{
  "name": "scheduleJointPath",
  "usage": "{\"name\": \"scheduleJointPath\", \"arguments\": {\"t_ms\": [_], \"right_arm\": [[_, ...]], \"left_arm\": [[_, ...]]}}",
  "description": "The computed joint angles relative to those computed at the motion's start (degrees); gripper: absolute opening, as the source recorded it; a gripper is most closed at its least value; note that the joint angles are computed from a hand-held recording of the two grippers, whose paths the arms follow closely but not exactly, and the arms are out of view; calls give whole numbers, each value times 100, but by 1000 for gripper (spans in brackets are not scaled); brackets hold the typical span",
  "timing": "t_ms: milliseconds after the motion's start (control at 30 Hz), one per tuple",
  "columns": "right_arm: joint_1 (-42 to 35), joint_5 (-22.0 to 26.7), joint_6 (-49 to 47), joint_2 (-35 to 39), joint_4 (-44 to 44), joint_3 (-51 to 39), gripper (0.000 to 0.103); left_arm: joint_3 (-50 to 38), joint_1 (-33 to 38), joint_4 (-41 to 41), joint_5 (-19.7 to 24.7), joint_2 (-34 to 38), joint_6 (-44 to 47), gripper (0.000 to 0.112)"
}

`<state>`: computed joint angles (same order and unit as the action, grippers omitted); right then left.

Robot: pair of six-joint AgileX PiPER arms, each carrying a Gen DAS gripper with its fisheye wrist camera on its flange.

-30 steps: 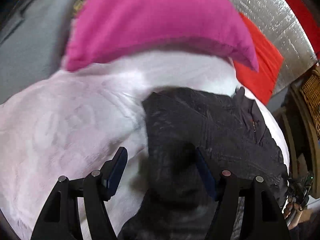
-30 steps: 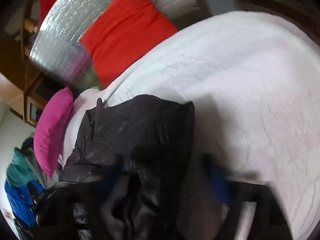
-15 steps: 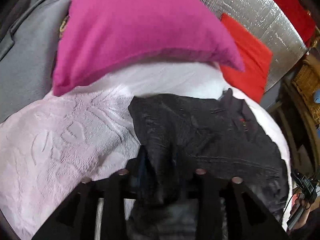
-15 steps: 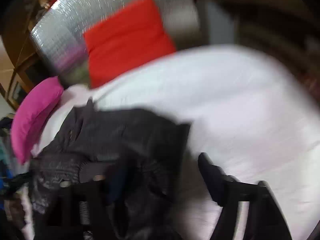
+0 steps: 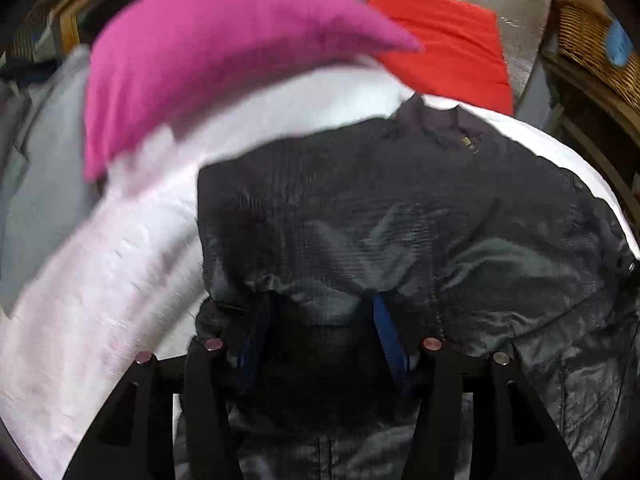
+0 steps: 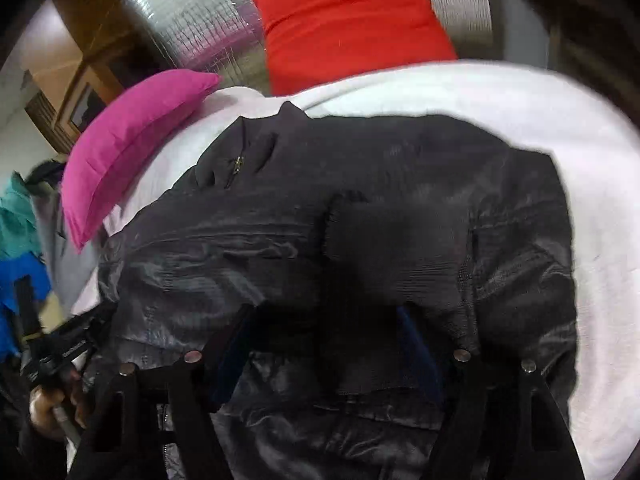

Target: Fold large clothes

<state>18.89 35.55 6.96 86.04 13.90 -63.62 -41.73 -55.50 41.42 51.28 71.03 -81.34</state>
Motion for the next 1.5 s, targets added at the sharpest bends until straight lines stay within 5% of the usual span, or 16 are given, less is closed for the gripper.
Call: {"name": "scheduleJointPath", "arguments": {"t_ms": [167, 300, 367, 533, 667, 800, 900, 967, 1000, 1067, 1133, 1300, 1433, 1500], "right_arm": [[608, -312, 667, -436, -908, -118, 81], [745, 27, 1060, 402, -1303, -558, 84], [575, 341, 753, 841, -1109, -702, 85], [-254, 310, -1109, 237, 581, -686, 84], [-1161, 153, -619, 479, 317, -1216, 84], [-1649, 1098, -896, 1695, 520, -2635, 84], [-1348, 1359, -739, 2308, -712, -3371, 84], [-1378, 2002, -899, 2849, -605, -3978, 84], [-1438, 2182, -1056, 2991, -479, -4119, 81], [-1357, 2194, -1332, 2974, -458, -4076, 19], [-1281, 2026, -1420, 2885, -666, -4033, 15], [-1092, 1688, -399, 2866, -1347, -3760, 25], [-642, 1139, 999, 2066, -2457, -3037, 65], [-318, 383, 1278, 1165, -2538, -2052, 66]], "left_arm": [[-395, -651, 374, 690, -223, -417, 64], [-740, -541, 108, 461, 612, -194, 67], [-651, -230, -101, 45, 964, -4, 69], [-796, -428, 326, 458, 469, -199, 69], [-1331, -362, 460, -82, 830, -271, 69], [-2164, -370, -100, -259, 2224, 636, 69], [-2286, -597, 409, -64, 2687, 123, 71], [-2291, -573, 404, -101, 2707, 75, 71], [-2326, -537, 378, -134, 2754, 93, 71], [-2324, -540, 459, -150, 2795, 41, 72], [-2231, -600, 751, -176, 2846, -233, 72], [-2157, -770, 963, 108, 2830, -456, 72], [-1914, -800, 992, -11, 2529, -478, 72], [-1800, -606, 915, -341, 2300, -186, 72]]}}
